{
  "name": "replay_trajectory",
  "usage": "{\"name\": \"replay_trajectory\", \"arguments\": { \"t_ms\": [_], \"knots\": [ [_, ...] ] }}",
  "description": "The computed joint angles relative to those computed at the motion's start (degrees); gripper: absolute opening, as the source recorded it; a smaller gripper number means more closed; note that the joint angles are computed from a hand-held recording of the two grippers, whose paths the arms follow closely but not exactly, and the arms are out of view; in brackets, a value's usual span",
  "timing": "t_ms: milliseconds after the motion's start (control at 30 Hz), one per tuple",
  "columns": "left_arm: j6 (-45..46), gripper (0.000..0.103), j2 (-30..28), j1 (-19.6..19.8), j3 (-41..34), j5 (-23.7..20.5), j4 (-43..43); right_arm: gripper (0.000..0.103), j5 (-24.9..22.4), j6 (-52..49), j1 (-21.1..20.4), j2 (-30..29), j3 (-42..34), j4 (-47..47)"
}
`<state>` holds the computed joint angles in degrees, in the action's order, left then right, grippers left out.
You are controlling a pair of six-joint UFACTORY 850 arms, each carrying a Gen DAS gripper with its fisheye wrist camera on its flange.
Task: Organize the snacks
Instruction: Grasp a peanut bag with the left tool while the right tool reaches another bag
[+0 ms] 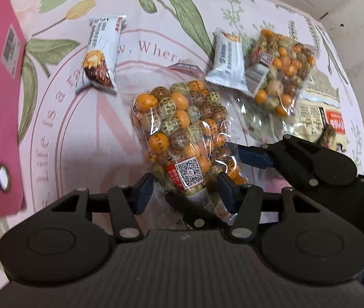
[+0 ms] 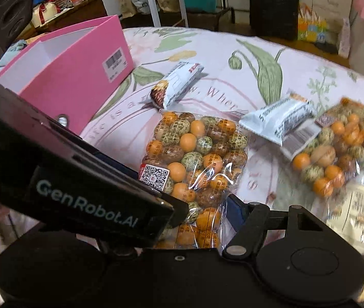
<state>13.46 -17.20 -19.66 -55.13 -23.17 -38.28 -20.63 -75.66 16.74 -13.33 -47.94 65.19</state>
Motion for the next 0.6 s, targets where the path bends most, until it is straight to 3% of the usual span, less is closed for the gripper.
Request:
{"name": "replay_trajectory", "arguments": {
  "t_ms": [100,267,600],
  "knots": [
    [-3.39,0.053,1.34,-0.05,0.52,-2.53,2.63,0.074,-2.89,4.2,-0.61,0.96,0.4,-3.25],
    [-7.6,0.053,4.91,-0.9,3.58,-2.61,5.89,0.074,-2.27,3.17,0.47,4.94,4.49,-1.26],
    [-13.29,0.053,15.99,-4.39,12.18,3.58,10.92,0.074,4.7,-4.77,4.31,16.85,13.57,8.62]
  ]
}}
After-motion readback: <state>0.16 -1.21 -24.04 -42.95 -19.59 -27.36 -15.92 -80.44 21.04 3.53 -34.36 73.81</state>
